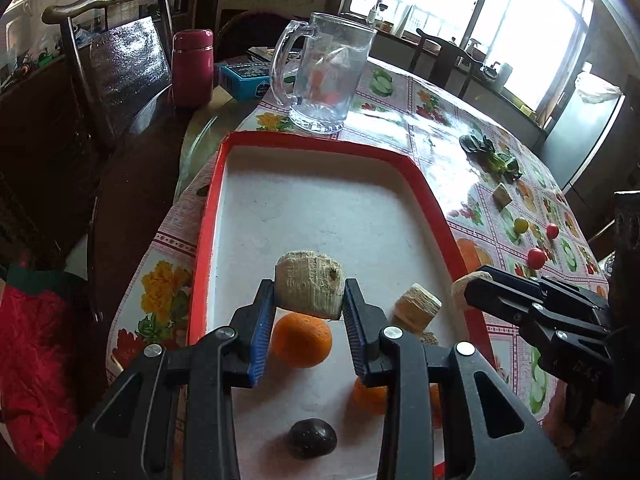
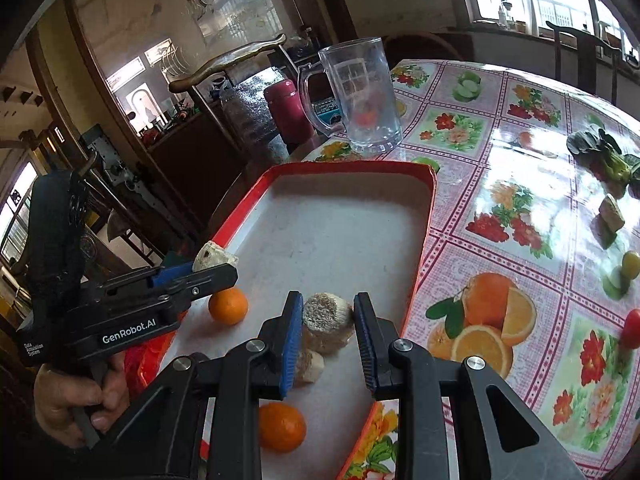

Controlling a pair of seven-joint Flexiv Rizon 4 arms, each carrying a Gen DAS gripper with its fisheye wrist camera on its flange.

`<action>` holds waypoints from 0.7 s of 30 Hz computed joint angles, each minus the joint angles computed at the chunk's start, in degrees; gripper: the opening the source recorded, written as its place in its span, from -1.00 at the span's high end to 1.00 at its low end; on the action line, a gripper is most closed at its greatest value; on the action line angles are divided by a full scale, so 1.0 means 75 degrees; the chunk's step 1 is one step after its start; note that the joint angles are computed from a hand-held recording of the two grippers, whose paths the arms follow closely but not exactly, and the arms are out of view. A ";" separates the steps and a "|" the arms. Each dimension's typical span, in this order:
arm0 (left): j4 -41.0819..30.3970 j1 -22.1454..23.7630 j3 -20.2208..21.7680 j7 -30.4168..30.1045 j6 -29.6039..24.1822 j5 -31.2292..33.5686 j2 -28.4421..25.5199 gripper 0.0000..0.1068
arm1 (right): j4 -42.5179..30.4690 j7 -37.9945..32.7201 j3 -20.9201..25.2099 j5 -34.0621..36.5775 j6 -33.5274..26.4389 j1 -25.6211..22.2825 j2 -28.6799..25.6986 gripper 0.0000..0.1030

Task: Organize fruits
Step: 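Carry both tan cakes over the tray, then open the left gripper over the tray while the right gripper releases its cake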

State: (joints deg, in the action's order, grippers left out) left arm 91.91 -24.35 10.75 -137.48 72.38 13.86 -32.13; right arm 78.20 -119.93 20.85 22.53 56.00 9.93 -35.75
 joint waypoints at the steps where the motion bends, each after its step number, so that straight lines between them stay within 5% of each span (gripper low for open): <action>1: -0.0009 0.0039 -0.0012 0.0023 -0.0019 -0.0022 -0.0011 0.41 | -0.0118 0.0048 -0.0041 -0.0064 -0.0037 0.0066 -0.0085 0.49; 15: -0.0176 0.0693 -0.0503 0.0782 -0.0291 -0.0863 -0.0310 0.41 | -0.1127 0.0591 -0.0281 -0.0826 -0.0720 0.0566 -0.0956 0.48; 21: -0.0267 0.0764 -0.0619 0.1052 -0.0772 -0.1193 -0.0370 0.41 | -0.1127 0.0826 -0.0321 -0.0889 -0.0707 0.0579 -0.0976 0.28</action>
State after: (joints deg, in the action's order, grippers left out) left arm 89.91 -18.62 6.10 -129.58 66.59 4.91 -34.91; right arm 69.75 -113.74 18.44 15.86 50.70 14.27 -43.07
